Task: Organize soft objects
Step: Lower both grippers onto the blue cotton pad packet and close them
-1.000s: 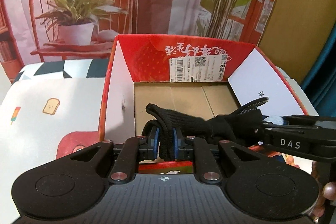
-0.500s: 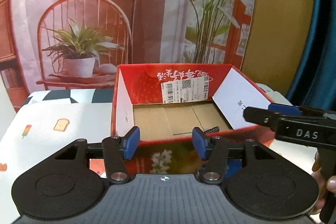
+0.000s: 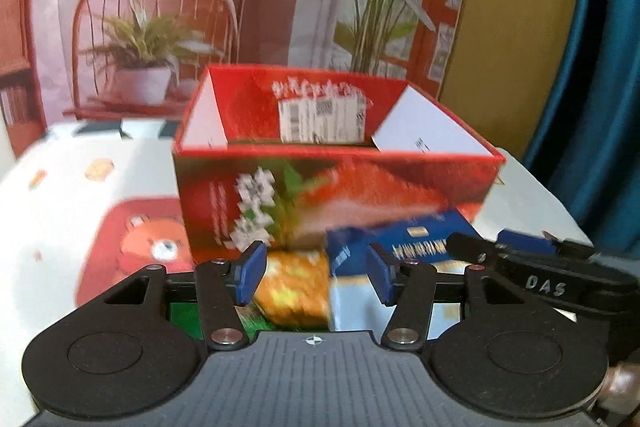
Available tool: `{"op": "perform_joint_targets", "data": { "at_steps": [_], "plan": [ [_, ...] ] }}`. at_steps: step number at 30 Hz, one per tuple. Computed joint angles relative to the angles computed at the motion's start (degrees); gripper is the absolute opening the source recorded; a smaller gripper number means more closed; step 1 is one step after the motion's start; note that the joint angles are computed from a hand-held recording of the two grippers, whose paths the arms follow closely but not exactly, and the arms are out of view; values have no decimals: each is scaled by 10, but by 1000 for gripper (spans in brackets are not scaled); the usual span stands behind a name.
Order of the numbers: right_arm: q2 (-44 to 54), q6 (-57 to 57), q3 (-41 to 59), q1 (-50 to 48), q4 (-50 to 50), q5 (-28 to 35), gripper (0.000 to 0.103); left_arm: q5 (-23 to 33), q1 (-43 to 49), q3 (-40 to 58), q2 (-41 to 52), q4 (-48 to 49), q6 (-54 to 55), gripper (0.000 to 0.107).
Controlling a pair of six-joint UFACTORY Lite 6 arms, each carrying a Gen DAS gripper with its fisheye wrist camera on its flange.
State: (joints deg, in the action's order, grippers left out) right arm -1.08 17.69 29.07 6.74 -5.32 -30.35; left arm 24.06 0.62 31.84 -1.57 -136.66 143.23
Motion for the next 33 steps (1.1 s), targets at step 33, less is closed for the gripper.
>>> {"op": "perform_joint_targets", "data": {
  "at_steps": [33],
  "plan": [
    [100, 54, -12, -26, -85, -57, 57, 22, 10, 98, 166, 148, -138, 36]
  ]
}}
